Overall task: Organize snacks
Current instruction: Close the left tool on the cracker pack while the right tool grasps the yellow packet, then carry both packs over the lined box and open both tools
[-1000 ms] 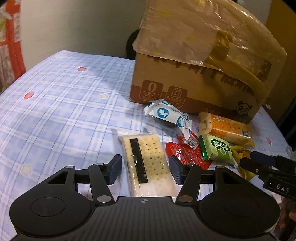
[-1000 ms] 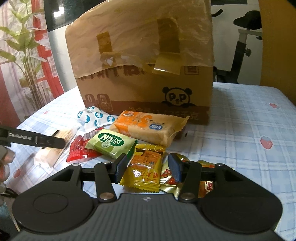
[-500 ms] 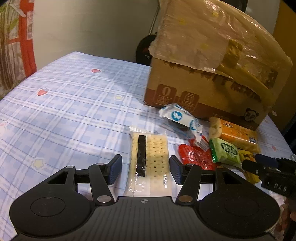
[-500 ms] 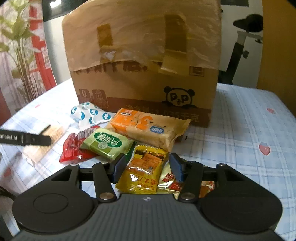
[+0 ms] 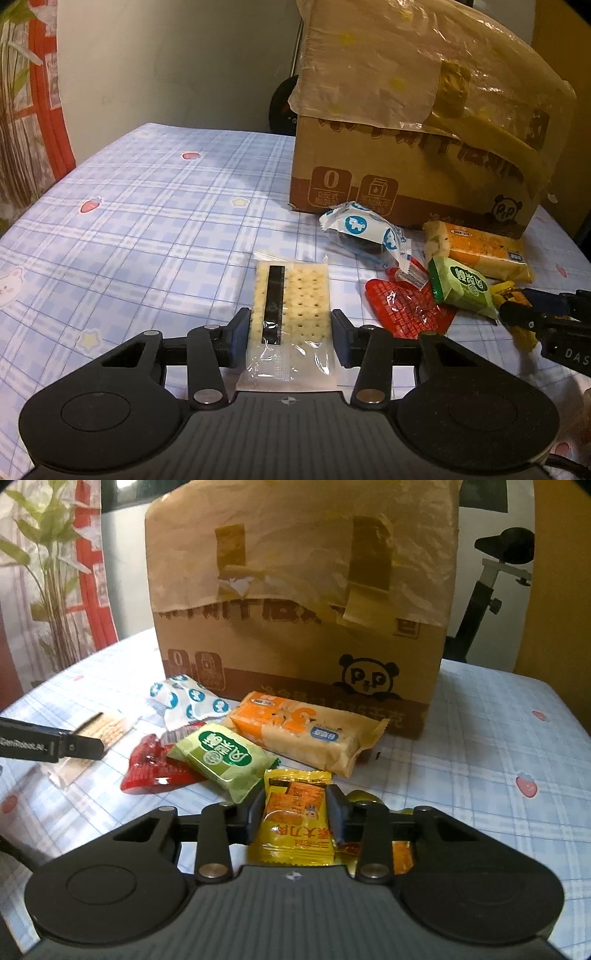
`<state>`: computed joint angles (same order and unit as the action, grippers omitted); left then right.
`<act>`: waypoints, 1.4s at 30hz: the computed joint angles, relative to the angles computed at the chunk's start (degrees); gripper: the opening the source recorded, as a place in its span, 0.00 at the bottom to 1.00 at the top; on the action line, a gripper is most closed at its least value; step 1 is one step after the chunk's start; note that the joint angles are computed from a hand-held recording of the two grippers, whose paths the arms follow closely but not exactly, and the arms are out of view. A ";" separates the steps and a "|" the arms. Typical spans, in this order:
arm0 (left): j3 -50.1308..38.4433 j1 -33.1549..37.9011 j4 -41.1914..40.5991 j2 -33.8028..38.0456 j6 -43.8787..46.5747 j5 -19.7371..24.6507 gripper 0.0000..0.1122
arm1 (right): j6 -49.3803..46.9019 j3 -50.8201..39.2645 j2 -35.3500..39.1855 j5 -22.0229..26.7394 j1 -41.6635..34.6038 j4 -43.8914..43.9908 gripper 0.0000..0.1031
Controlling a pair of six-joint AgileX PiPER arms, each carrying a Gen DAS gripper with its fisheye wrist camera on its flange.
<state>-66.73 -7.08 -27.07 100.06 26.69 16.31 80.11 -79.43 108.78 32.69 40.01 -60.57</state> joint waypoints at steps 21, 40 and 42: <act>0.34 1.17 -9.18 -5.00 7.83 1.72 0.43 | 2.69 4.28 -4.12 -2.39 0.64 -3.44 0.36; -36.07 -4.43 -9.76 2.25 6.63 12.50 0.43 | -30.35 -23.46 -5.09 -5.21 -9.33 11.22 0.36; -45.07 -5.70 -4.88 7.08 -0.14 15.92 0.43 | -35.94 -31.06 -0.90 -3.03 -11.20 15.95 0.36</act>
<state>-111.80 -12.78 -31.95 107.15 26.54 32.23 44.17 -110.49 107.87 29.65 28.81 -44.62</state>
